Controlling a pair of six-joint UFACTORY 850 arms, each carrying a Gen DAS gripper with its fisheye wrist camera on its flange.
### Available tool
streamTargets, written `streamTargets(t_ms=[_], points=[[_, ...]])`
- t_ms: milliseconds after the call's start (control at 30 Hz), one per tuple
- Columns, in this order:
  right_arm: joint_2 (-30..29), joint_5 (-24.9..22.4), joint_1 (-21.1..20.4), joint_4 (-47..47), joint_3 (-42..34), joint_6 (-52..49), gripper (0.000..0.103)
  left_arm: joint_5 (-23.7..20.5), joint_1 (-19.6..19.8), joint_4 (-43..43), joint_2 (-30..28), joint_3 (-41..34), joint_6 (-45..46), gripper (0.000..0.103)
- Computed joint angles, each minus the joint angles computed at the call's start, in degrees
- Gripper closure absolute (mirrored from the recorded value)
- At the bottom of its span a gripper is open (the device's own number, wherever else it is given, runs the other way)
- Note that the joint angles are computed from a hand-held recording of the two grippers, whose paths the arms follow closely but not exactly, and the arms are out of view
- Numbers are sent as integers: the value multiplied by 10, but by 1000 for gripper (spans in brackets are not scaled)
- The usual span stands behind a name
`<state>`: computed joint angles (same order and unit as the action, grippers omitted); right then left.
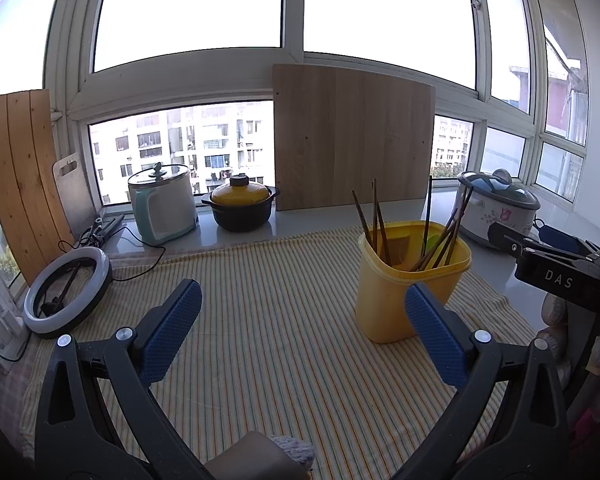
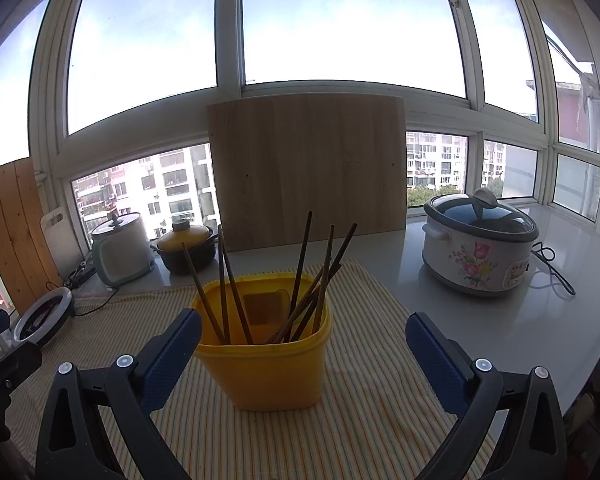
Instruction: Organize utensils
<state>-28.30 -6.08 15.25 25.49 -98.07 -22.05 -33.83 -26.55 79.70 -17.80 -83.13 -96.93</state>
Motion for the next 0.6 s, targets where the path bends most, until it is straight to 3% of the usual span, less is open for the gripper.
streamTargets(t_ms=[600], points=[[-9,-15,0,-55,-7,54,0,-11,4,-26,-5,-1,22,0]])
